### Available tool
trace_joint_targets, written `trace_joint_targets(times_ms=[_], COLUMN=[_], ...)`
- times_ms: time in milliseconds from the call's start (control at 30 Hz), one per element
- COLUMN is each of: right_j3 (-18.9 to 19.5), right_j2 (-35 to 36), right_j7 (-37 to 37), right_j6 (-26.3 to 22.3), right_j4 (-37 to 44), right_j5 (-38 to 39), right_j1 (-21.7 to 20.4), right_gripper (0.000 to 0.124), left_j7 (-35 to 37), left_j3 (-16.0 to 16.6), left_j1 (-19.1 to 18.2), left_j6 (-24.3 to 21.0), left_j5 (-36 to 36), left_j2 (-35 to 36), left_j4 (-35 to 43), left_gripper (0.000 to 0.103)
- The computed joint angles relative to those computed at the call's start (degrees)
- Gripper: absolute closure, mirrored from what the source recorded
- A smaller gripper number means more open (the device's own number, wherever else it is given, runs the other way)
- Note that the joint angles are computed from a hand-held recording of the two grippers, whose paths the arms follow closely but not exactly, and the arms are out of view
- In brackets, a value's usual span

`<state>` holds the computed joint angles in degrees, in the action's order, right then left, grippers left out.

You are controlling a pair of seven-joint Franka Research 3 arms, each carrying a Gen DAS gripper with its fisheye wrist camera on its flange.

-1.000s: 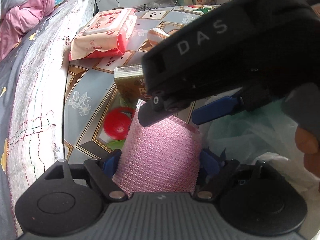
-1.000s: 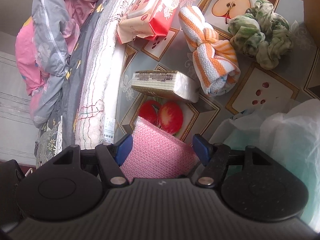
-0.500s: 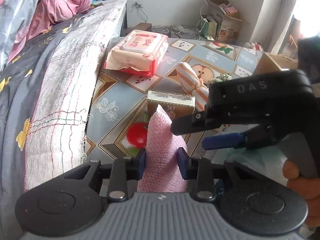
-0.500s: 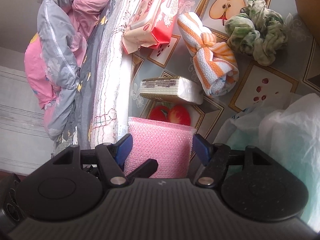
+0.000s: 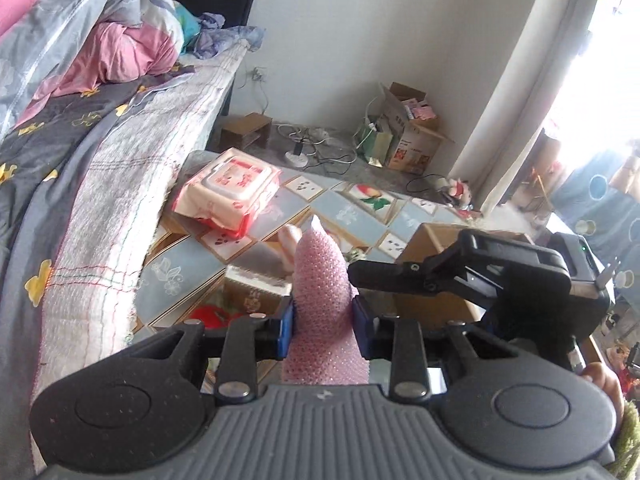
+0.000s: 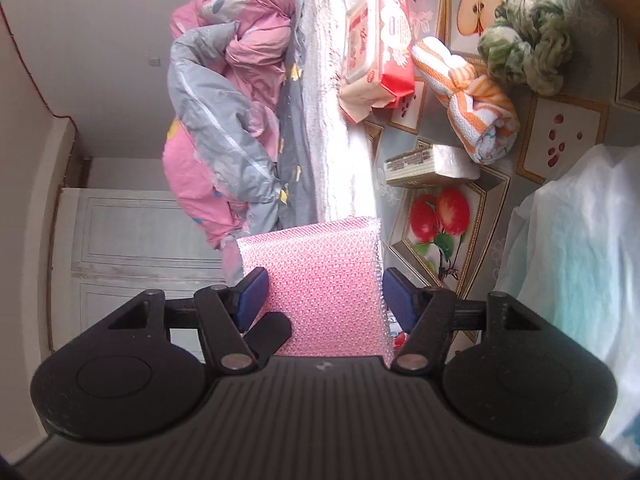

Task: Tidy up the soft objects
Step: 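Carry the pink sponge into the box beside the bunny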

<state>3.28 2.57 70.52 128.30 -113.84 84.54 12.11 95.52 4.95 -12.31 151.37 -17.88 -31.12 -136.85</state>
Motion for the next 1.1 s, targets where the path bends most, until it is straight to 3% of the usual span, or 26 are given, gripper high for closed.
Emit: trace_joint_targets(times_ms=[267, 433, 567, 633, 767, 933, 1067, 1100], right_j3=[-6.12, -10.47, -12.73, -13.33, -13.72, -12.36, -12.82, -12.95], right_j2=[-16.16, -22.29, -23.12, -22.39, -19.06, -14.31, -13.15, -13.37], right_j7=[-4.66, -3.36, -0.83, -0.18, 0.16, -0.25, -1.78, -2.10], right_j6=[4.76, 6.88, 7.10, 6.67, 5.58, 8.50, 7.82, 7.30], right_j4=[-11.38, -16.55, -18.43, -18.54, -17.32, -15.08, -14.28, -14.23], right_j5=[-6.34, -14.62, -23.03, -27.37, -32.56, -37.71, -36.97, -36.93], right_j1=[-3.46, -6.85, -10.25, -11.68, -13.44, -14.52, -15.25, -15.49], right_gripper=[0.077, 0.081, 0.082, 0.090, 0.092, 0.093, 0.093, 0.091], left_j7=[4.73, 7.92, 6.85, 7.03, 4.61, -1.74, -2.46, -2.26], left_j3=[-1.81, -5.77, -11.31, -13.04, -16.95, -19.83, -20.57, -20.52], left_j1=[-10.63, -13.98, -12.70, -12.32, -10.39, -8.23, -6.62, -6.31], left_j6=[2.01, 1.73, 0.72, -1.49, -2.94, -5.99, -5.98, -6.04], left_j5=[-7.56, -12.13, -10.48, -10.94, -8.12, -1.80, -1.31, -0.95], left_j2=[4.69, 12.17, 18.76, 22.03, 28.12, 33.51, 33.07, 32.48], left_j4=[4.83, 9.80, 13.79, 16.25, 20.20, 24.41, 23.97, 23.84], left_gripper=[0.070, 0.069, 0.069, 0.073, 0.072, 0.072, 0.071, 0.067])
